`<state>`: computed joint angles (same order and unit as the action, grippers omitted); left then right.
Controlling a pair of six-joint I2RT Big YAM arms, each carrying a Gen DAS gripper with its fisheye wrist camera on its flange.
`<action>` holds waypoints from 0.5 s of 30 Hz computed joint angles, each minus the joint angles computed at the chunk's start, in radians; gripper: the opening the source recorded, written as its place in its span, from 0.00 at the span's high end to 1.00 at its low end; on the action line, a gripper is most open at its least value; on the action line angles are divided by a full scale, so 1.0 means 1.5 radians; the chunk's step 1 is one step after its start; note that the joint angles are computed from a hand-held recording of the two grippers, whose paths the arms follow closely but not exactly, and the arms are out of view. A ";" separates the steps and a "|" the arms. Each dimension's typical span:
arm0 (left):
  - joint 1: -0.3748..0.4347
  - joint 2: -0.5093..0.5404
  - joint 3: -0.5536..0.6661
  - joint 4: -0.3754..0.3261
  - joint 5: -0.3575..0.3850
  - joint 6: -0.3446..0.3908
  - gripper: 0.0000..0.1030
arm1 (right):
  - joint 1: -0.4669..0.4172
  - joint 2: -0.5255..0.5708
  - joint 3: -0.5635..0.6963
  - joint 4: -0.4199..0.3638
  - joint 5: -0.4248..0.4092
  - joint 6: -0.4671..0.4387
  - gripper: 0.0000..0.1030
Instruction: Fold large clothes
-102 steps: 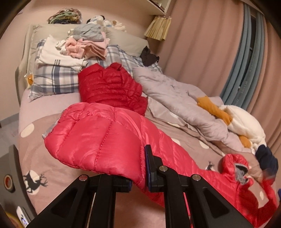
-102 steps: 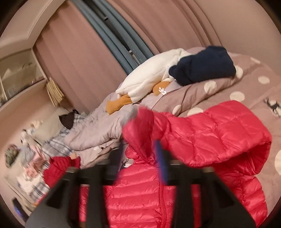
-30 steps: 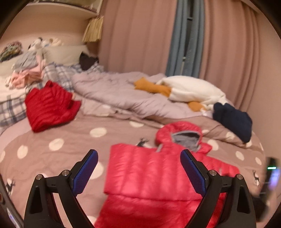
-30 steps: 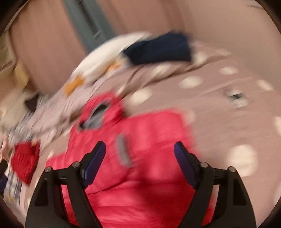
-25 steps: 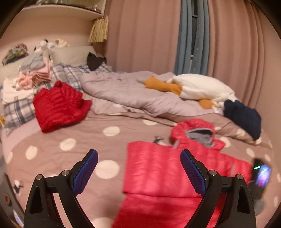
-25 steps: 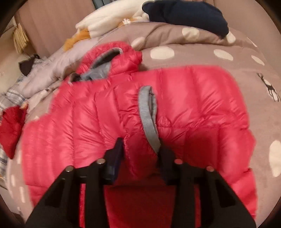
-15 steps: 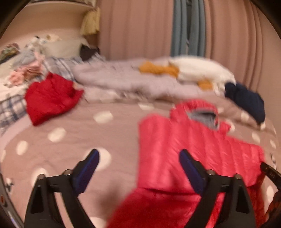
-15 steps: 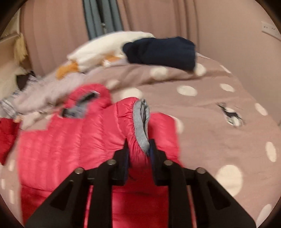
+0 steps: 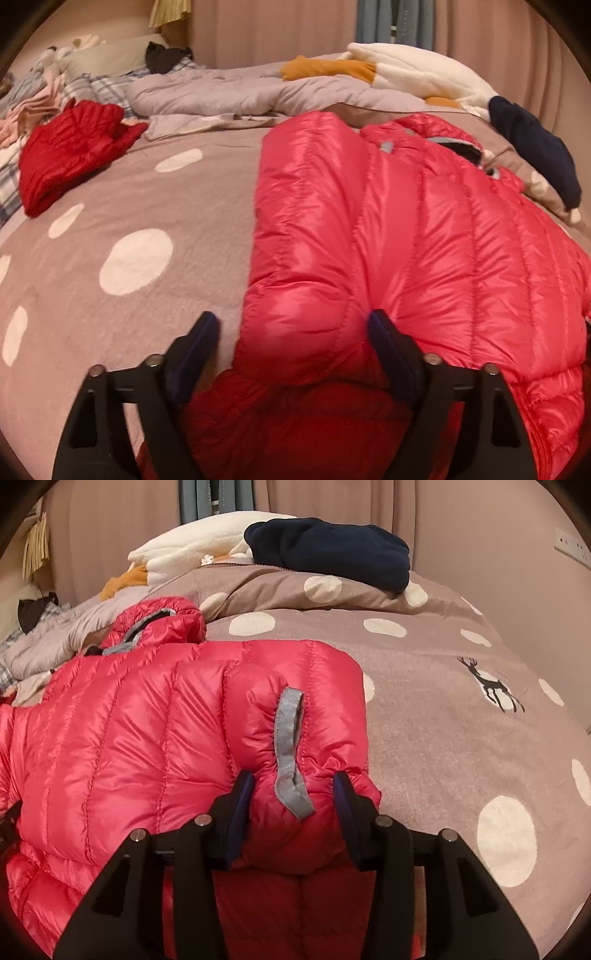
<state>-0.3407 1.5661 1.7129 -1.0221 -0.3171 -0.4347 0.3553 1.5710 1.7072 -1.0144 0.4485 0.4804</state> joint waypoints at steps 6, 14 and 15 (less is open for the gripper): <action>0.004 0.005 0.003 -0.007 0.009 -0.018 0.09 | -0.001 -0.006 -0.009 0.012 -0.014 0.007 0.52; 0.017 -0.003 0.005 -0.023 0.032 -0.040 0.04 | 0.001 -0.009 -0.012 0.014 -0.011 0.012 0.40; 0.017 -0.004 0.011 -0.035 0.024 -0.041 0.05 | 0.001 -0.010 -0.009 0.010 -0.013 0.013 0.37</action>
<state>-0.3146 1.5607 1.7292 -1.0745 -0.2809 -0.4958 0.3566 1.5560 1.6938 -0.9991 0.4290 0.5002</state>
